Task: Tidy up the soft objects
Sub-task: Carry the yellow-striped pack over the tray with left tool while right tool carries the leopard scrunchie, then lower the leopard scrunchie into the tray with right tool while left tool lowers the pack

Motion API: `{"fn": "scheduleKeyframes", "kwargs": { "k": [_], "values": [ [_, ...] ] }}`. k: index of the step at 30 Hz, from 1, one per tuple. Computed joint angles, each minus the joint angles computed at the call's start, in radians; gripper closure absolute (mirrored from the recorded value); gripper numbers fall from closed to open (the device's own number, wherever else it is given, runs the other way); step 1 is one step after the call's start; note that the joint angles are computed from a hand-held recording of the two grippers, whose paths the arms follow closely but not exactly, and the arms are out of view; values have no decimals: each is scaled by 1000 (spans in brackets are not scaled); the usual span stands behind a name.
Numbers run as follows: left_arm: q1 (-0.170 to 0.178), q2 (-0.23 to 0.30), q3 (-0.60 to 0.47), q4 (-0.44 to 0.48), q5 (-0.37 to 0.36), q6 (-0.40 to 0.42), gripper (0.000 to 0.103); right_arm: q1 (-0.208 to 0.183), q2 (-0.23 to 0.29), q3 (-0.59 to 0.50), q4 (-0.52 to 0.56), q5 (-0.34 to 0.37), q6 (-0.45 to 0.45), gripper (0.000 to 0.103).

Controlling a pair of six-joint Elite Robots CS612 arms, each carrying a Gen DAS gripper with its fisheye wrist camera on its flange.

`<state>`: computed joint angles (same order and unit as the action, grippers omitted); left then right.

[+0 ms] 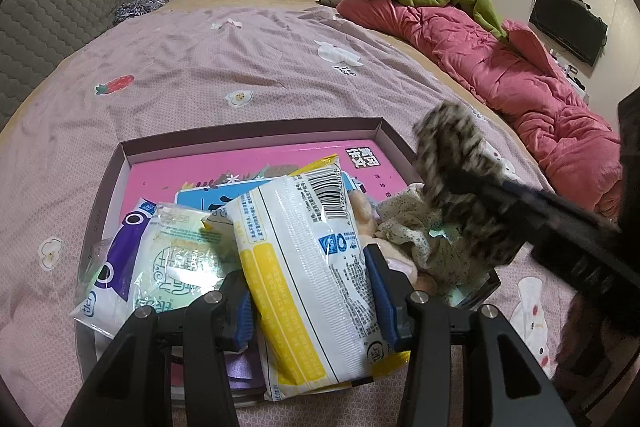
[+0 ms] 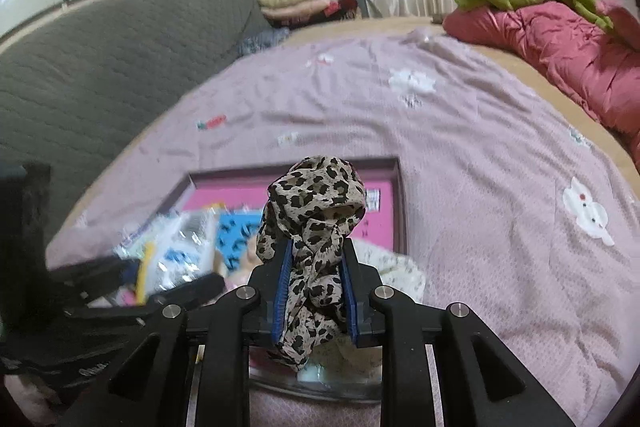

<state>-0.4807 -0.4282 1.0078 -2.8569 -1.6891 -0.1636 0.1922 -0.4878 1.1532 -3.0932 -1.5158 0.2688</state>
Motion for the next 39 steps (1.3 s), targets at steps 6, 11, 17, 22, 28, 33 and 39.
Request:
{"fn": "scheduleKeyframes", "kwargs": {
  "k": [6, 11, 17, 22, 28, 33, 39],
  "values": [
    [0, -1, 0, 2, 4, 5, 55, -3, 6, -17, 32, 7, -6, 78],
    [0, -1, 1, 2, 4, 5, 54, 3, 19, -46, 129, 4, -28, 77],
    [0, -2, 2, 6, 7, 9, 54, 12, 30, -63, 183, -18, -55, 69],
    [0, 0, 0, 6, 5, 6, 53, 14, 28, -57, 175, -28, -57, 66],
    [2, 5, -6, 8, 0, -2, 53, 13, 24, -51, 163, -30, -62, 57],
    [2, 6, -7, 4, 1, -4, 53, 14, 21, -47, 150, -47, -70, 48],
    [4, 7, -10, 1, -10, -13, 53, 16, 19, -47, 152, -60, -79, 47]
  ]
}}
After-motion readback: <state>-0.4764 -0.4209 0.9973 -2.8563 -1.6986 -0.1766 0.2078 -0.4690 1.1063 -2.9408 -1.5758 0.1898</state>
